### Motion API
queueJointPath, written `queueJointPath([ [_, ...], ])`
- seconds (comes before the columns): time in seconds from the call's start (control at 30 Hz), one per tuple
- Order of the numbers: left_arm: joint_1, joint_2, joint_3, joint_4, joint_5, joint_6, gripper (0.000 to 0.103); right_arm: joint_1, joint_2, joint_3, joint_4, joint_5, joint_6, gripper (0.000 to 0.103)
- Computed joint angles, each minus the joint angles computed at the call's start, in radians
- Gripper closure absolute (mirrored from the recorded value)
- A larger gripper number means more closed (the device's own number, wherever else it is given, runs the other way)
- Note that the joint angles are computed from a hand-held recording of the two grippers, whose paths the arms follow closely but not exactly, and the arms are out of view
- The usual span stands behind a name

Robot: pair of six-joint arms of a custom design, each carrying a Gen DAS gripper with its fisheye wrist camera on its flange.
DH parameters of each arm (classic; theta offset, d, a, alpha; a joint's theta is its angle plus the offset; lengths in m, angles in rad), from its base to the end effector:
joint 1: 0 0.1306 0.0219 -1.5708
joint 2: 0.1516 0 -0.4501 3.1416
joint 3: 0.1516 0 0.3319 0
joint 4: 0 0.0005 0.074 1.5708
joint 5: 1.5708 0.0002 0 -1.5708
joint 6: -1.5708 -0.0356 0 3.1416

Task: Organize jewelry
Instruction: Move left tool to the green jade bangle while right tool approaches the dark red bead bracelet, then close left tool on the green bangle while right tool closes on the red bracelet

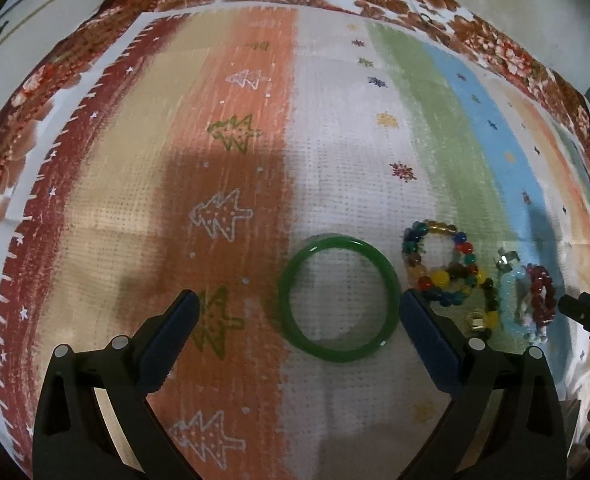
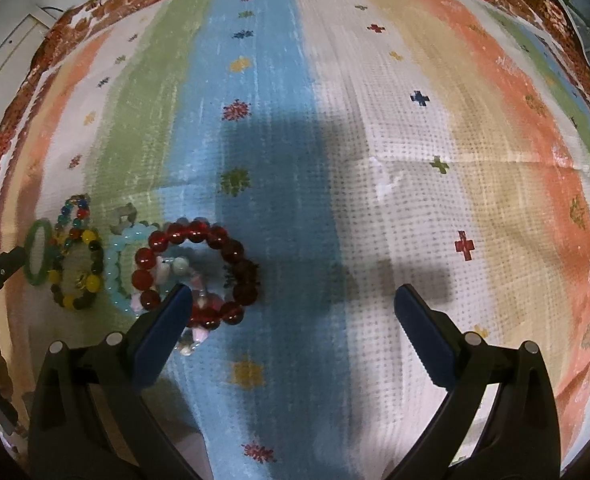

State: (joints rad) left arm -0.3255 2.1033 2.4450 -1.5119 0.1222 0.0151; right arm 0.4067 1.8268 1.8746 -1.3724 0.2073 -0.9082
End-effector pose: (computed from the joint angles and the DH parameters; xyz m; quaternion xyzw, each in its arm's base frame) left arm 0.6252 -0.2161 0.4899 0.1632 0.9645 -0.0926 0.1856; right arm 0.5157 0.2136 0.4541 0.2572 0.9531 -0.0067 0.1594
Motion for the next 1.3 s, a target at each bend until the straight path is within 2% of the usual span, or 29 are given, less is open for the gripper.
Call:
queueJointPath([
  [0.13, 0.004, 0.027, 0.037, -0.035, 0.002, 0.002, 0.015, -0.010, 0.013, 0.003, 0.000, -0.016, 0.004, 0.005],
  [0.33, -0.004, 0.042, 0.050, -0.043, -0.012, -0.016, 0.019, -0.018, 0.034, 0.020, -0.016, -0.015, 0.010, 0.005],
  [0.53, -0.002, 0.046, 0.053, -0.049, -0.041, -0.027, 0.031, -0.019, 0.053, 0.038, -0.041, 0.001, 0.016, 0.015],
  [0.63, -0.002, 0.042, 0.045, -0.039, -0.058, -0.035, 0.036, -0.020, 0.053, 0.035, -0.027, 0.002, 0.030, 0.019],
  [0.73, -0.005, 0.034, 0.028, -0.023, -0.081, -0.048, 0.044, -0.022, 0.050, 0.031, -0.017, 0.001, 0.043, 0.026],
  [0.87, -0.005, 0.027, 0.020, -0.015, -0.090, -0.063, 0.063, -0.024, 0.047, 0.027, -0.005, -0.002, 0.051, 0.034],
  [1.07, -0.010, 0.023, 0.016, -0.015, -0.098, -0.086, 0.084, -0.011, 0.034, 0.017, -0.011, 0.007, 0.048, 0.051],
  [1.17, -0.009, 0.026, 0.021, -0.022, -0.091, -0.086, 0.091, -0.012, 0.035, 0.020, -0.013, 0.006, 0.050, 0.055],
  [1.23, -0.008, 0.029, 0.029, -0.034, -0.079, -0.086, 0.096, -0.014, 0.033, 0.021, -0.016, 0.004, 0.050, 0.062],
  [1.3, -0.008, 0.030, 0.032, -0.035, -0.078, -0.085, 0.096, -0.014, 0.029, 0.020, -0.018, 0.003, 0.046, 0.070],
])
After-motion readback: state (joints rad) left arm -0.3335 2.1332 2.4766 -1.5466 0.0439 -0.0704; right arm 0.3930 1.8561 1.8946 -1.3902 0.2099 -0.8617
